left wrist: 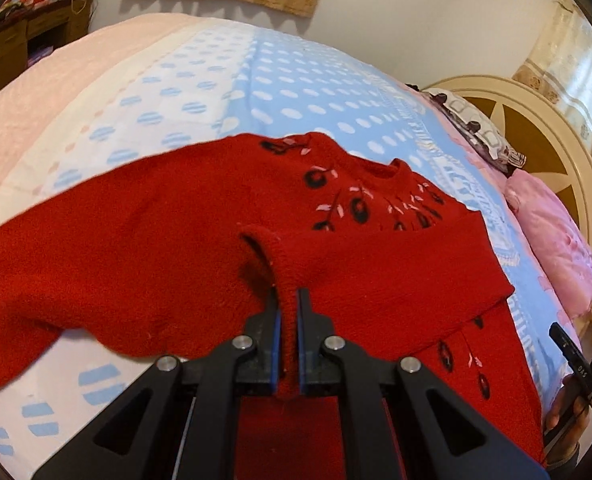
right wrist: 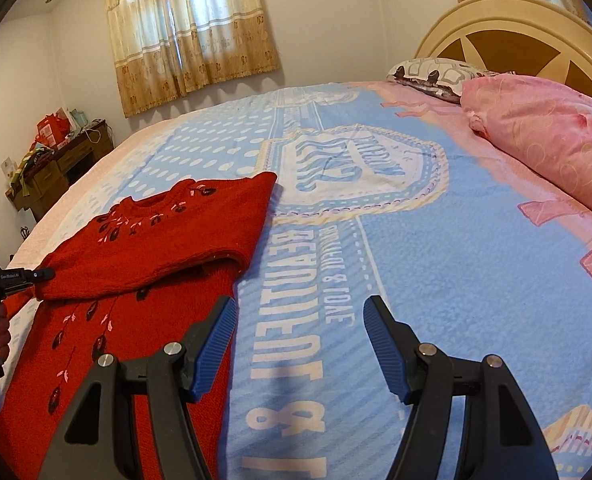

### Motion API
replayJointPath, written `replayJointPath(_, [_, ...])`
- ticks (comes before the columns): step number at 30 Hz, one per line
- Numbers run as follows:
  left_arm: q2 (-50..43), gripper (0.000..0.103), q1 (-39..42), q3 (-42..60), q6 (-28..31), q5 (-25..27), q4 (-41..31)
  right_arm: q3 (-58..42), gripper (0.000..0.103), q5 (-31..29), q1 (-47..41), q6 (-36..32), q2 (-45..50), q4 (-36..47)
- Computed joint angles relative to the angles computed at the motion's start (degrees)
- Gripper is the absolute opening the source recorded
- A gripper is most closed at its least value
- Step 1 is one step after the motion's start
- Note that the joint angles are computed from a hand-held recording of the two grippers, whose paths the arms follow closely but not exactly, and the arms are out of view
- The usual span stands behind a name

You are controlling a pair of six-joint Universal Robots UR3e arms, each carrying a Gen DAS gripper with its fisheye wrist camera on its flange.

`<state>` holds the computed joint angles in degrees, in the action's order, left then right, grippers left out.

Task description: Fold small clothes

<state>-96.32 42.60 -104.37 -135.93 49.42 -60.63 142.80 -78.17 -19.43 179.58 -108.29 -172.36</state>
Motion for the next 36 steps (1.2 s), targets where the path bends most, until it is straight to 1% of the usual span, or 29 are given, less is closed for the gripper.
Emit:
replayJointPath(6, [0.53, 0.007, 2.09, -0.75, 1.34, -1.34, -1.05, -0.43, 0.067, 0.03, -0.24, -0.04, 0.44, 0.68])
replayJointPath(9, [-0.45, 0.007, 2.44, -0.59, 1.4, -1.08, -0.34, -1.04, 0.067, -1.16, 0.61, 0.22, 1.02, 0.99])
replayJointPath(11, [-1.41, 0.007, 2.61, -0.7, 0.45, -0.58, 1.25, -2.11, 0.067, -1.73, 1.12, 0.21, 1.63, 2.17])
replayJointPath(12, [-2.21, 0.007, 2.84, -0.3, 0.45, -0.74, 1.0, -3.12, 0.067, -1.76, 1.38, 0.09, 1.67, 3.96])
replayJointPath(14, [-3.82, 0.011, 2.58, 1.19, 1.18, -0.35, -1.01, -6.31, 0.067, -1.11, 2.25, -0.48, 1.67, 8.57])
replayJointPath(16, [-4.03, 0.013, 2.79, 0.82, 0.82, -0.25, -0.94, -11.7, 0.068, -1.79, 5.92, -1.22, 4.61, 12.15])
replayJointPath(17, [-3.64, 0.013, 3.06, 0.34, 1.18, -0.64, -1.27, -15.72, 0.069, -1.52, 7.95, -2.24, 7.13, 15.25])
replayJointPath(19, [-2.7, 0.019, 3.3, -0.65, 2.24, -0.88, -1.6, -23.41, 0.069, 0.23, 11.59, -4.01, 12.87, 19.08])
replayJointPath(20, [-1.84, 0.021, 3.42, -1.57, 2.44, -0.85, -1.22, -26.13, 0.069, 0.0, 13.44, -4.21, 15.5, 18.56])
replayJointPath(21, [-0.88, 0.029, 3.75, -2.37, 3.07, -1.11, -1.63, -30.9, 0.069, -0.62, 16.15, -4.89, 19.93, 18.48])
replayJointPath(22, [0.15, 0.038, 4.22, -3.09, 4.21, -1.59, -2.72, -34.97, 0.069, -0.58, 17.56, -5.6, 23.33, 20.3])
replayJointPath(23, [0.74, 0.042, 4.44, -3.62, 4.71, -1.72, -2.88, -40.14, 0.069, -0.32, 18.8, -6.13, 27.53, 23.5])
replayJointPath(25, [3.65, 0.052, 5.49, -6.35, 6.49, -2.03, -2.6, -46.31, 0.069, -1.78, 20.52, -5.97, 34.19, 25.19])
replayJointPath(27, [5.4, 0.055, 6.18, -7.88, 8.14, -2.02, -2.46, -52.15, 0.069, -2.68, 20.26, -4.95, 40.42, 31.45])
replayJointPath(28, [6.77, 0.059, 6.8, -9.17, 8.99, -1.68, -2.06, -51.91, 0.069, -2.63, 19.39, -4.35, 40.9, 32.08])
replayJointPath(29, [7.76, 0.062, 7.02, -10.18, 9.2, -0.95, -1.37, -49.27, 0.069, -2.14, 18.68, -4.07, 40.38, 28.69])
replayJointPath(30, [8.66, 0.067, 7.53, -11.07, 10.04, -0.58, -1.52, -47.8, 0.069, -2.04, 18.66, -4.49, 39.49, 27.35])
replayJointPath(31, [9.76, 0.068, 8.56, -12.1, 11.97, -0.75, -2.67, -47.76, 0.069, -3.48, 19.48, -4.48, 38.86, 27.94])
replayJointPath(33, [10.71, 0.068, 9.76, -12.68, 13.94, -0.76, -4.49, -47.55, 0.069, -5.79, 21.54, -3.58, 37.48, 28.05])
replayJointPath(34, [10.99, 0.068, 10.26, -12.72, 14.24, -1.01, -5.08, -46.95, 0.069, -4.85, 21.98, -3.62, 36.77, 27.2])
replayJointPath(36, [11.83, 0.068, 12.05, -12.85, 14.93, -2.62, -6.15, -48.89, 0.069, -4.0, 23.91, -3.39, 37.66, 26.83])
